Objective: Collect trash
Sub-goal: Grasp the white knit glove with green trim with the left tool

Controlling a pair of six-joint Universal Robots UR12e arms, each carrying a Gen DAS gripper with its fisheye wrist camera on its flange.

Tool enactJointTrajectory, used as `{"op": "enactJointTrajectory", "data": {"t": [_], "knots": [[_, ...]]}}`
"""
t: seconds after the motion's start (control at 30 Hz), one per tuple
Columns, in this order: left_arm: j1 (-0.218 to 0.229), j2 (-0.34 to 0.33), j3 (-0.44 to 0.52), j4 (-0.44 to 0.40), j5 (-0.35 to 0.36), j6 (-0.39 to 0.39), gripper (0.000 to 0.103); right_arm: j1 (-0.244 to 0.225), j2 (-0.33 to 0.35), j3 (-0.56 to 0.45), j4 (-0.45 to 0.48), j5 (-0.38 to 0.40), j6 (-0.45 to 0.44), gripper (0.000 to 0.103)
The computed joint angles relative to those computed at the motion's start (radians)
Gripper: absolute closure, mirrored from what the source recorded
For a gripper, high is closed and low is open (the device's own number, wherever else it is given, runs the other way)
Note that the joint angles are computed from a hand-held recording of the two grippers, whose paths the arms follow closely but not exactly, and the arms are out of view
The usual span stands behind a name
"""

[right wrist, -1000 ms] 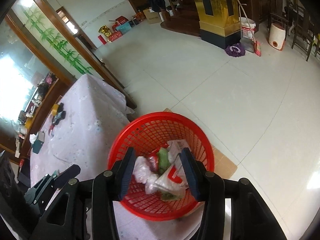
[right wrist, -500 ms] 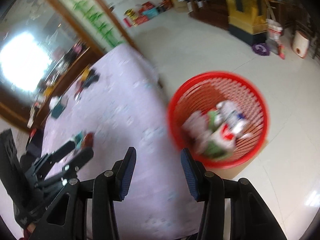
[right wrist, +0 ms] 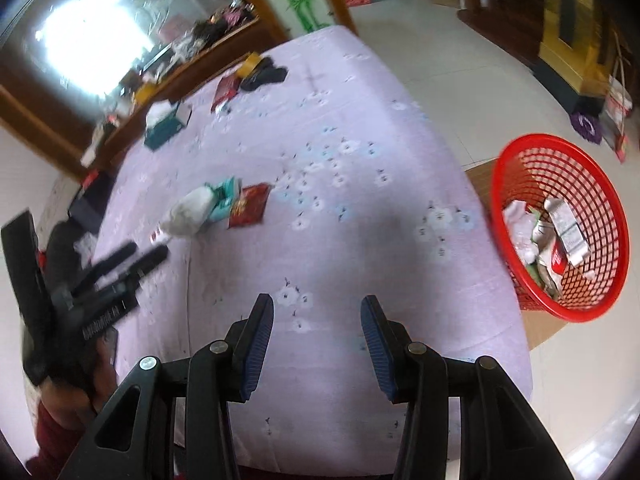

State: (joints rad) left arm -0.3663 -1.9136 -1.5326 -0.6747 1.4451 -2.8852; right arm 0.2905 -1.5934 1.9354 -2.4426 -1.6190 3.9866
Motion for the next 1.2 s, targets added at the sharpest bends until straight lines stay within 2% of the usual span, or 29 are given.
{"op": "enactJointTrajectory", "data": {"t": [0.13,0.2,0.23,0.3,0.43,0.53,0.57,0.63,0.7,0.77,0.87,1.03,1.2], "knots": [[0.018,-0.047,0.048,-0.029,0.031,0.004,0.033,0.006,0.011,-0.015,0.006,0.001,-0.002,0.054],[0.027,-0.076,0.085,-0.078,-0.003,0.018,0.033,0.011,0.015,-0.023,0.017,-0.016,-0.001,0.054],[0.025,-0.086,0.095,-0.081,0.003,0.016,0.033,0.011,0.015,-0.025,0.021,-0.015,-0.001,0.054],[0.026,-0.108,0.119,-0.102,-0.030,0.041,0.033,0.012,0.012,-0.024,0.027,-0.019,0.004,0.054],[0.017,-0.152,0.177,-0.178,-0.047,0.057,0.033,0.012,0.006,-0.022,0.043,-0.029,0.016,0.054],[0.002,-0.174,0.191,-0.182,-0.003,0.064,0.033,0.008,0.001,-0.019,0.050,-0.032,0.023,0.054],[0.002,-0.179,0.194,-0.190,-0.008,0.060,0.035,0.008,0.001,-0.019,0.051,-0.033,0.021,0.054],[0.005,-0.182,0.187,-0.181,-0.004,0.028,0.052,0.006,0.004,-0.025,0.056,-0.033,0.009,0.054],[0.011,-0.177,0.179,-0.177,-0.019,-0.004,0.067,0.001,0.012,-0.034,0.056,-0.024,-0.006,0.054],[0.018,-0.164,0.163,-0.165,-0.028,-0.031,0.071,-0.006,0.028,-0.051,0.059,-0.009,-0.023,0.054],[0.033,-0.130,0.125,-0.139,-0.053,-0.065,0.072,-0.015,0.058,-0.077,0.054,0.012,-0.047,0.054],[0.053,-0.059,0.046,-0.101,-0.078,-0.081,0.071,-0.031,0.139,-0.140,0.036,0.066,-0.078,0.054],[0.061,0.006,-0.035,-0.057,-0.053,-0.080,0.071,-0.042,0.235,-0.216,0.063,0.096,-0.079,0.054]]}}
